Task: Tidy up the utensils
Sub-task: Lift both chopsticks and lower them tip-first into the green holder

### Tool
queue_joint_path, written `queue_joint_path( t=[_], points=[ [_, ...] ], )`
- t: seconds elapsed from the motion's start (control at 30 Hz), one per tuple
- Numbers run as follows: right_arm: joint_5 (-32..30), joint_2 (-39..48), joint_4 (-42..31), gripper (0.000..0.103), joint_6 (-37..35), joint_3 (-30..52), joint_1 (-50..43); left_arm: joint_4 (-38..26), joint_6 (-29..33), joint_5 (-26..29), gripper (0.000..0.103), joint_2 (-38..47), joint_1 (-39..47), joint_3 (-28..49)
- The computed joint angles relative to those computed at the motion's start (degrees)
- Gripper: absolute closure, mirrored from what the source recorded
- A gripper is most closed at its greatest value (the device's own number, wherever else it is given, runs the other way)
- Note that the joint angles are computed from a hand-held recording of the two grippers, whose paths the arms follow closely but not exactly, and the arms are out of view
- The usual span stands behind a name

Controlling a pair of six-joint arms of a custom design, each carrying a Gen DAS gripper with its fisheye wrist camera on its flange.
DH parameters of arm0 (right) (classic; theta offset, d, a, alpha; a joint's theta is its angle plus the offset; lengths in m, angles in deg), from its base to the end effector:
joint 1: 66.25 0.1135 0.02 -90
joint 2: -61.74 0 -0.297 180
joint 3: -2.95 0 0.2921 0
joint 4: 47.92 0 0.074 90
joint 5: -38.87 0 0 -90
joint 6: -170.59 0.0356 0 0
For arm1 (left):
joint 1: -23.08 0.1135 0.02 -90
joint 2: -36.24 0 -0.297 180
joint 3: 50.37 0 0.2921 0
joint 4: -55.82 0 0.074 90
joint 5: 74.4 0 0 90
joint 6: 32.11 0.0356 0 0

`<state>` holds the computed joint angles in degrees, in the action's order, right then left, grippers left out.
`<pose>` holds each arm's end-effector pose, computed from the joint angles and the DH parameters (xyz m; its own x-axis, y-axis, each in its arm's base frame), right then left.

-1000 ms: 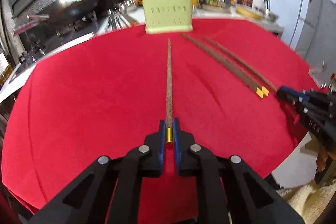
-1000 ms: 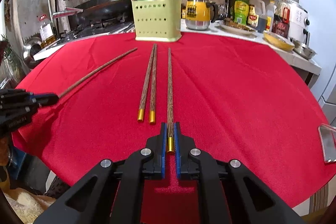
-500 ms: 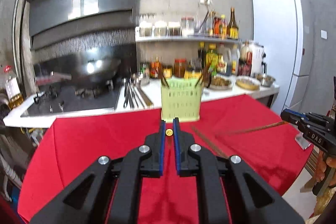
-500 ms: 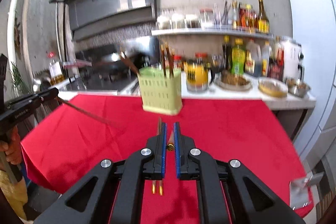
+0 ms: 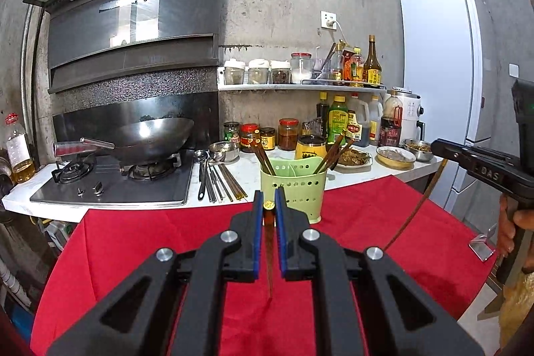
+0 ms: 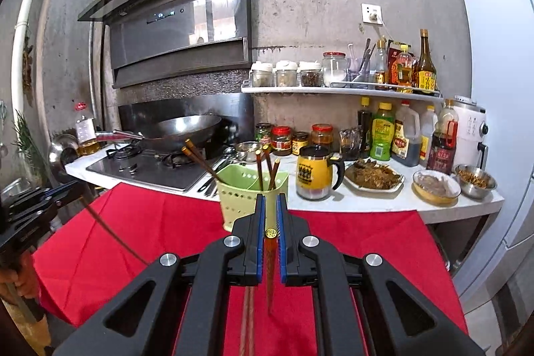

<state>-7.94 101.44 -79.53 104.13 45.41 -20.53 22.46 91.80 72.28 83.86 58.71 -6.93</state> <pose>0.1367 0.1053 0.2690 -0.3502 0.0580 -0.9349 0.0397 0.9981 0.0471 0.1680 0.0838 0.2546 -0.2891 0.1698 -0.9421 0.4577 0.8889 0.0198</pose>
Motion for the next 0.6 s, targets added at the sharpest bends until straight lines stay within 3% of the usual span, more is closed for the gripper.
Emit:
queue_joint_path(
  t=[0.27,0.33,0.6],
  points=[
    [0.59,5.03,5.12,0.095,-1.01,-2.86,-0.23,4.29,-0.25,-11.09,0.096,8.86,-8.70,-1.78],
    [-1.29,6.09,5.05,0.095,0.22,-3.59,-1.27,6.09,-0.50,-11.59,0.096,9.53,-9.00,-2.79],
    [1.68,5.68,2.05,0.096,2.62,-3.37,2.32,3.07,1.05,-9.56,0.097,8.41,-7.08,-1.71]
  ],
)
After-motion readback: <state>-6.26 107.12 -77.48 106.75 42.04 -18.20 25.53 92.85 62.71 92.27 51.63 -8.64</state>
